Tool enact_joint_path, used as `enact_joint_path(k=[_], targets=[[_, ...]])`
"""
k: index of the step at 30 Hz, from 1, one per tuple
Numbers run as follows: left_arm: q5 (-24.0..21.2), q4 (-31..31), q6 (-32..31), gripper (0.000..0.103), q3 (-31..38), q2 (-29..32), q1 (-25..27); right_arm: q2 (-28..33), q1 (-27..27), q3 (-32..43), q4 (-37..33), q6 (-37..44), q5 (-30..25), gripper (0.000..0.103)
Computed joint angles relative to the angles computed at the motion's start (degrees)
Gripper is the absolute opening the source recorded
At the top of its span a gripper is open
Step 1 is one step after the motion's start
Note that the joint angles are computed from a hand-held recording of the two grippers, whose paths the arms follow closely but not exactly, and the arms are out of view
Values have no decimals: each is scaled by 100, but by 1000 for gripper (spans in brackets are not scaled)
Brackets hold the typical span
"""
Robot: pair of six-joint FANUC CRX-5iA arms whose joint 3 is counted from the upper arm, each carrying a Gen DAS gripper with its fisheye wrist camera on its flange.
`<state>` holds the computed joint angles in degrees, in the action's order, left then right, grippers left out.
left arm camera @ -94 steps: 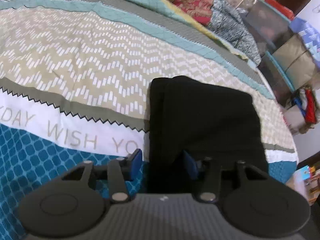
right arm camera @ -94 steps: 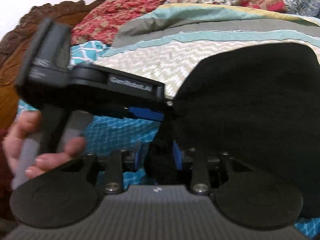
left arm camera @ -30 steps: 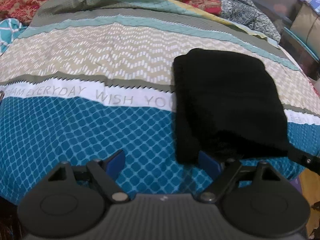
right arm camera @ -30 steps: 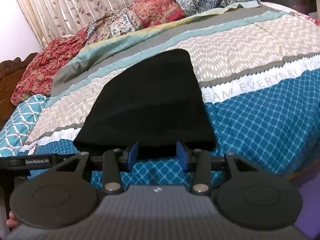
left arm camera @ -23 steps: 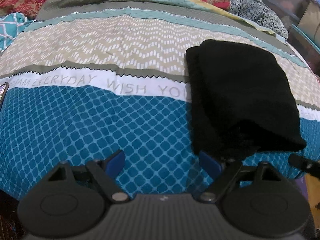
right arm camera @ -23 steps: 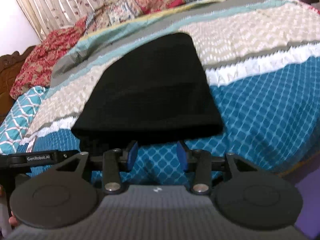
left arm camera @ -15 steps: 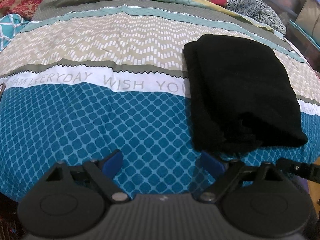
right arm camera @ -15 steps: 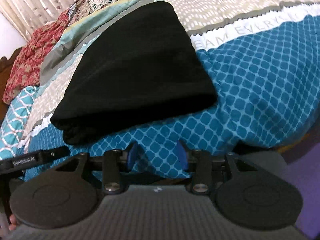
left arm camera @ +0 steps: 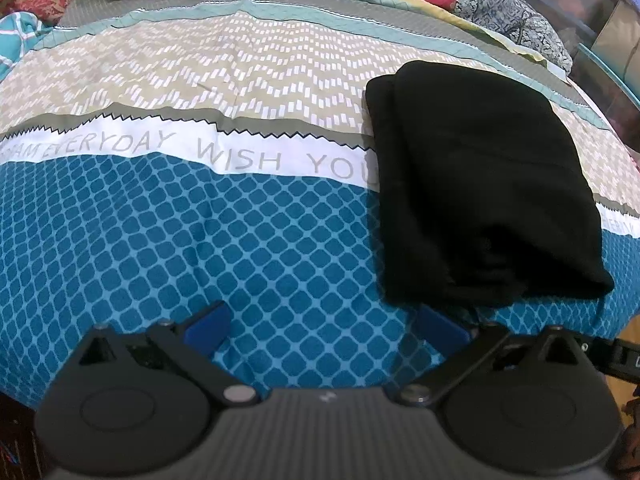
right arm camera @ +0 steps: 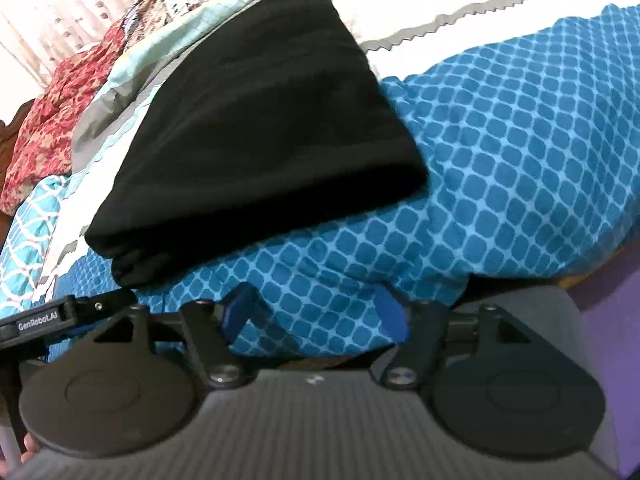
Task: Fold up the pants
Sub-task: 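Open both grippers and withdraw them from the folded pants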
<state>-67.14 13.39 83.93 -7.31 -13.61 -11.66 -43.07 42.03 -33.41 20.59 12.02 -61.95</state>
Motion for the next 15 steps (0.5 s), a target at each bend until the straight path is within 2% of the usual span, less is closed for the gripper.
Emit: enact_joint_path(k=[5, 8, 12, 15], targets=[[40, 45, -33, 103, -45, -24, 28, -78, 291, -51, 368, -387, -258, 69], [42, 16, -24, 103, -42, -33, 12, -273, 360, -42, 378, -280, -289, 68], [22, -158, 97, 103, 37, -2, -92, -725, 1294, -361, 1391, -655, -733, 68], [32, -281, 142, 103, 70, 1, -162, -855, 1840, -472, 1842, -867, -1159, 68]])
